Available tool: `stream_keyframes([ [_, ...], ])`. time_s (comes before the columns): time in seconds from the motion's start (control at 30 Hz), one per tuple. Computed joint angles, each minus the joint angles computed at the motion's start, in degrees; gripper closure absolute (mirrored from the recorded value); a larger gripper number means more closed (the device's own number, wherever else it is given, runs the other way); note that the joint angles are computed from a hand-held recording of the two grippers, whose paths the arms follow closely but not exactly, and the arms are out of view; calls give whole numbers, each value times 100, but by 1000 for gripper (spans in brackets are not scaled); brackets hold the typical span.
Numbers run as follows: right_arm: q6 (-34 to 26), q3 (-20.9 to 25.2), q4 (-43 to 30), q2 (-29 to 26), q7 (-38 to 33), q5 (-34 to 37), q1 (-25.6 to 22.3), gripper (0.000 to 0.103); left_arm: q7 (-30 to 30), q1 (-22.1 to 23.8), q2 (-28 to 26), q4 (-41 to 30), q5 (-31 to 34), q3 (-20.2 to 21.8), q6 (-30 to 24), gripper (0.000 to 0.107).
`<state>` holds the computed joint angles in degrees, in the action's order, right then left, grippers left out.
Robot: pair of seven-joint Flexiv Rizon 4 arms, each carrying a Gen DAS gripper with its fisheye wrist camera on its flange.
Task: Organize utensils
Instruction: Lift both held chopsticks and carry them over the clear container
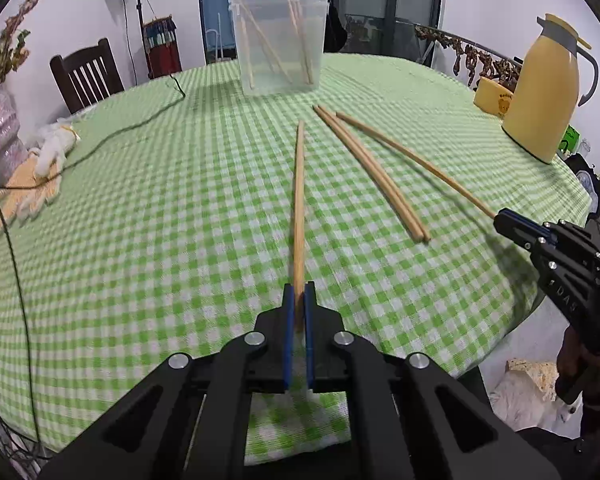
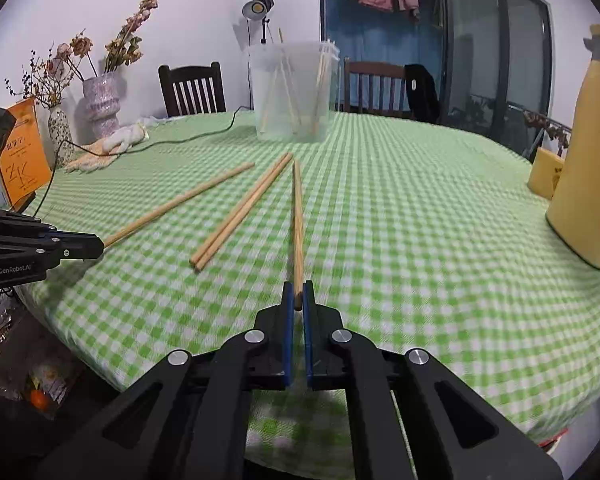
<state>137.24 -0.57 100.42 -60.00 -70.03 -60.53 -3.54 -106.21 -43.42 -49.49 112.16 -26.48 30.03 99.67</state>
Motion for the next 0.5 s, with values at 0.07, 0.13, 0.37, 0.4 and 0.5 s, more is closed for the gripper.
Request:
stream_keyframes([
  [0.07,104,19,-4,43,-30,13,-25,99,-52,-94,54,61,-41,116,106,105],
  [0.13,259,36,0,84,-111,138,-12,99,-40,-170,93,102,-129,208,170,105],
  [0.37,606,-29,-212,195,133,116,-6,99,332,-357,402,323,-452,418,478,105],
  [0.4,646,-57,-215,216,118,145,13,99,425,-333,485,361,-483,396,523,105],
  [0.5,754,-117,-250,284,81,208,51,99,721,-578,550,427,-720,642,583,105],
])
